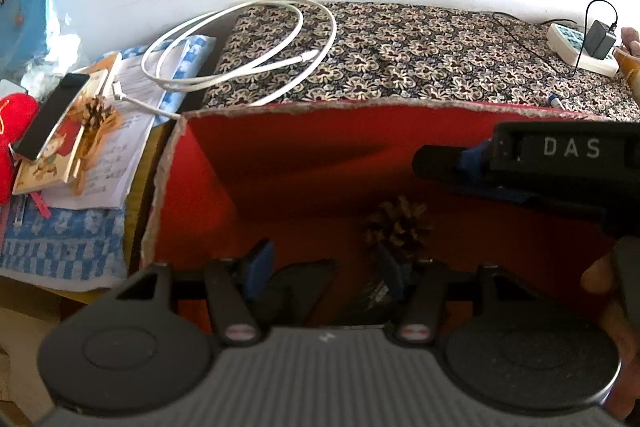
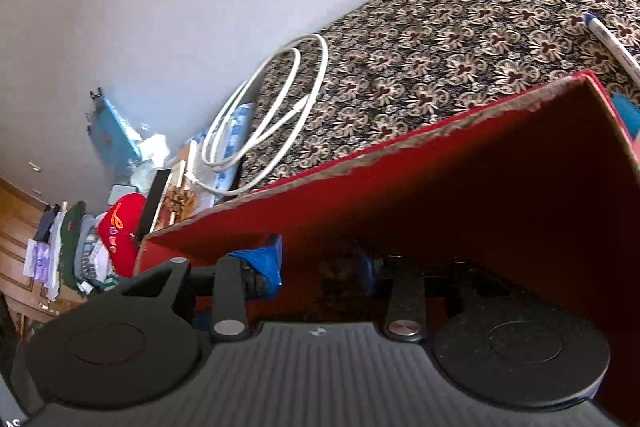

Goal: Organize rigid objects
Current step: 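Carry the pine cone into the red box and open the right gripper, then lift the open right gripper out of the box toward the clear tape roll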

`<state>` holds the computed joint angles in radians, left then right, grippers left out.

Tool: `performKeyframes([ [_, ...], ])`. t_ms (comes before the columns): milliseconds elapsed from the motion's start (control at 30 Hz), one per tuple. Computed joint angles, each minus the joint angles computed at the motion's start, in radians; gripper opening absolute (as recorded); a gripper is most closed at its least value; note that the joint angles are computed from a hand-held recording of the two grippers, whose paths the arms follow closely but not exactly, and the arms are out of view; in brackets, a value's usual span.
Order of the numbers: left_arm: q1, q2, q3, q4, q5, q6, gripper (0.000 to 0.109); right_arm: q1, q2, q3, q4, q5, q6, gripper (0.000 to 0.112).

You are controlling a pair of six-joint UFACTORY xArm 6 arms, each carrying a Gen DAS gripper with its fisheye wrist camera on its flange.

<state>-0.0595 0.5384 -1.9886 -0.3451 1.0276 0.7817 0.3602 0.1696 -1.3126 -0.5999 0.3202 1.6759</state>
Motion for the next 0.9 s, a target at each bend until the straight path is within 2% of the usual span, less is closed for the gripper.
performKeyframes([
  [100,-0.006,0.002,0.0,0.023,-0.008,-0.01,0.059,0.001,0.001,-0.003,0.039,0.027,-0.017,0.023],
  [233,-0.011,0.002,0.004,0.043,-0.019,-0.021,0.059,0.001,-0.01,0.005,0.011,0.051,0.031,0.023],
  [367,-0.011,-0.004,0.015,0.046,-0.034,-0.032,0.061,0.005,-0.001,-0.006,0.078,0.074,-0.024,0.023],
  [500,-0.012,-0.019,0.041,0.043,-0.061,-0.026,0.062,0.006,-0.007,-0.002,0.055,0.074,-0.004,0.023],
  [700,-0.021,-0.053,0.105,0.059,-0.133,-0.027,0.063,0.004,0.006,-0.014,0.132,0.088,-0.062,0.023],
  [900,-0.024,-0.061,0.123,0.075,-0.167,-0.048,0.066,0.004,0.008,-0.018,0.145,0.101,-0.067,0.023],
])
